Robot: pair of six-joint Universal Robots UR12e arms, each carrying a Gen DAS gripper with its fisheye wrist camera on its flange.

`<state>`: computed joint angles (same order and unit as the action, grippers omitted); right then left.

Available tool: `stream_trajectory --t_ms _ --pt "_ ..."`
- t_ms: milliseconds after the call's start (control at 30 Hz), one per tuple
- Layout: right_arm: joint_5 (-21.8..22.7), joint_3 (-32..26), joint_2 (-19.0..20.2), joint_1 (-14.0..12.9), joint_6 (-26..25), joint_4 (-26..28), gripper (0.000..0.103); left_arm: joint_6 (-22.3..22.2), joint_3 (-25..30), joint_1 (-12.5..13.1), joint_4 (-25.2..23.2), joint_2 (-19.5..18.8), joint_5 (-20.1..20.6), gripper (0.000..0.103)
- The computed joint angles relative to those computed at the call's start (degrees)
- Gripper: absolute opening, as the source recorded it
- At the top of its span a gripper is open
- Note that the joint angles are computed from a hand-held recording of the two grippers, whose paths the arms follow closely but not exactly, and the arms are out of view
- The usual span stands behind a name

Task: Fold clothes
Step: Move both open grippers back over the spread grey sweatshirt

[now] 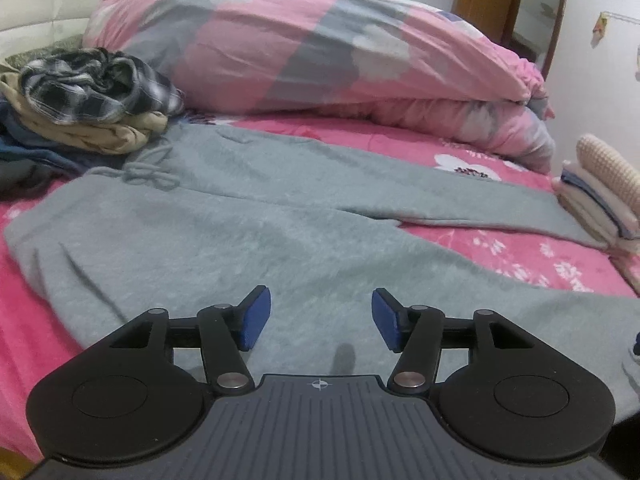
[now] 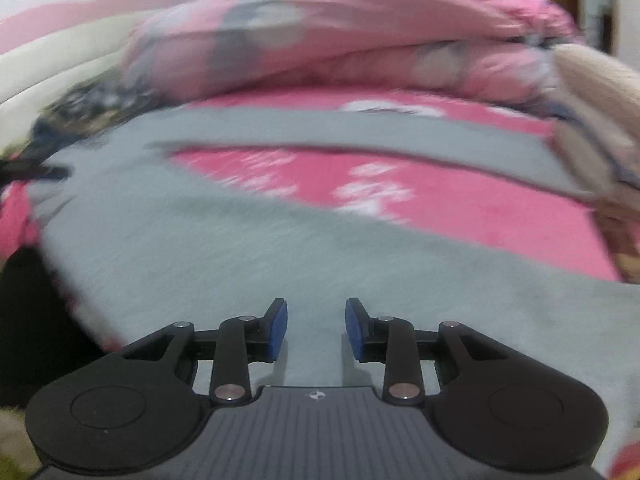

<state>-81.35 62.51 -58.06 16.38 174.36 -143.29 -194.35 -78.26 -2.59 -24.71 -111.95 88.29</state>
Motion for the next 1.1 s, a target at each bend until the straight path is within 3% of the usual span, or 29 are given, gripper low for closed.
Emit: stream_trajectory --t_ms 133,233,300,367,467,533,600,667,733,800,933,1100 --pt "-9.32 3.61 -2.4 -1.1 5.31 -0.53 0.034 0.07 -0.08 -0.36 -0.78 0.01 0.05 0.057" --pt "-14.09 9.78 -6.07 -3.09 14.93 -5.53 0.034 -0.83 0.29 -0.5 -1.87 -0.3 0.22 0.057" --pt "-19.11 11.92 -7.7 -4.12 24.53 -5.2 0.037 -2.01 0.76 -0.72 -2.75 -0.59 0.64 0.057" --pt "-18.53 14.63 -9.33 -5.57 33.69 -7.12 0.037 -2.86 0.95 -0.89 -2.87 -0.73 0.77 0.057" --pt "-14.61 17.29 -10.37 -6.5 39.38 -12.96 0.038 -3.49 1.05 -1.37 -3.03 -0.63 1.52 0.057" --pt "-12.06 17.8 -10.21 -6.48 37.56 -16.8 0.047 -3.49 1.05 -1.82 -3.42 -0.4 2.6 0.06" --pt "-7.43 17.04 -9.35 -6.32 34.72 -19.32 0.074 -3.15 1.03 -2.31 -4.05 -0.07 4.12 0.072" --pt "-0.97 15.68 -8.3 -6.37 31.21 -20.38 0.082 -3.4 0.54 -2.68 -3.98 0.48 5.19 0.079" --pt "1.49 14.43 -7.25 -5.82 27.63 -22.17 0.085 -4.77 -0.36 -2.83 -3.06 1.18 5.39 0.087" --pt "3.99 12.99 -6.15 -5.27 24.07 -23.71 0.098 -5.96 -1.14 -2.99 -2.2 1.74 5.67 0.098" --pt "5.77 11.18 -4.58 -4.13 19.06 -29.34 0.103 -6.1 -1.62 -3.36 -3.49 2.54 6.23 0.101" --pt "4.59 9.35 -2.16 -2.96 15.57 -42.42 0.103 -7.11 -2.31 -3.52 -3.36 3.13 7.01 0.103"
